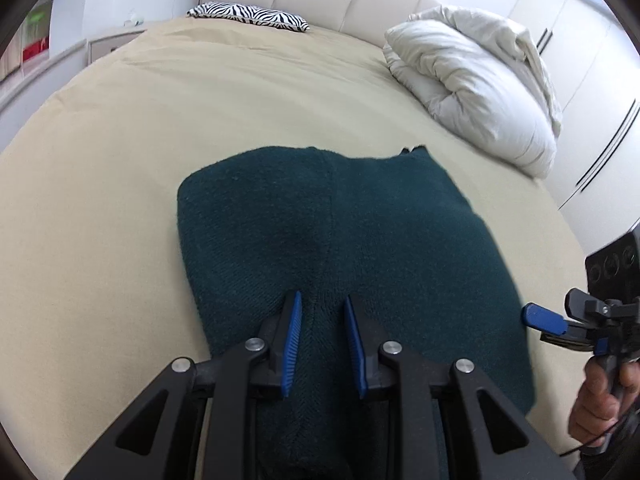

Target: Fold small clothes

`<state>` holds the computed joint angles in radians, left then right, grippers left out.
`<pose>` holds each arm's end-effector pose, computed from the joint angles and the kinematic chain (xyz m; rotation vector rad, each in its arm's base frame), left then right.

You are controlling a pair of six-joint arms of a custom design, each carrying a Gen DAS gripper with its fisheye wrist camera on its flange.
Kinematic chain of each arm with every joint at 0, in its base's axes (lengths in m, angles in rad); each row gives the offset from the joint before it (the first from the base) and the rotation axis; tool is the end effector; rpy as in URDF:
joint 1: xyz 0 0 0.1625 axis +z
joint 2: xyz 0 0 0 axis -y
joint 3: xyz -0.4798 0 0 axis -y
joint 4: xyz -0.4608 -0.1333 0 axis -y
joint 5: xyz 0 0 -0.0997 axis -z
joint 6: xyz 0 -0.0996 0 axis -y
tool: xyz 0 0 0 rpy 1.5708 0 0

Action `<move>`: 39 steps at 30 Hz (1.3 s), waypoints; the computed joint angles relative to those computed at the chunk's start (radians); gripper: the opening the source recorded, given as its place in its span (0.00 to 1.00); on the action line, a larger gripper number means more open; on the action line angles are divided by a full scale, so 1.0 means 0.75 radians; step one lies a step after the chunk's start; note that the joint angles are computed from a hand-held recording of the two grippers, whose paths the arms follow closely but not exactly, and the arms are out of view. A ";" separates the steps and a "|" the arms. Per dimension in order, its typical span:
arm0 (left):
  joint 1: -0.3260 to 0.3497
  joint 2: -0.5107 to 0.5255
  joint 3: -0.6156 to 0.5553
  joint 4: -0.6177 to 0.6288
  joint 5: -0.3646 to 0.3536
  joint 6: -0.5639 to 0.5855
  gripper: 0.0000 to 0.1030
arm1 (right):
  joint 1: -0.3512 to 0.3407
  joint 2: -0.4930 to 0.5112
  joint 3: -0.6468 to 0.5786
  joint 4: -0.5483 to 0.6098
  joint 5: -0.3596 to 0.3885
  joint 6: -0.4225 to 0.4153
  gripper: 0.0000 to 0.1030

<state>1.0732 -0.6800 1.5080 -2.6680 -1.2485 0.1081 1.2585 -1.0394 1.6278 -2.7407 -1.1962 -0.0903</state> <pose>-0.2398 -0.7869 0.0602 0.7877 2.7307 -0.4669 -0.0722 -0.7760 0.2977 0.1498 2.7533 -0.9115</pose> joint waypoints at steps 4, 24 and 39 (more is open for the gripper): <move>0.017 -0.079 0.050 -0.039 -0.075 -0.114 0.47 | -0.003 -0.088 0.098 -0.138 -0.101 0.009 0.60; 0.176 -0.040 -0.090 0.212 -0.474 -0.521 0.60 | -0.068 -0.072 -0.033 0.210 -0.149 0.067 0.63; 0.175 0.032 -0.201 0.355 -0.498 -0.493 0.35 | -0.005 -0.031 -0.063 0.235 -0.305 0.036 0.55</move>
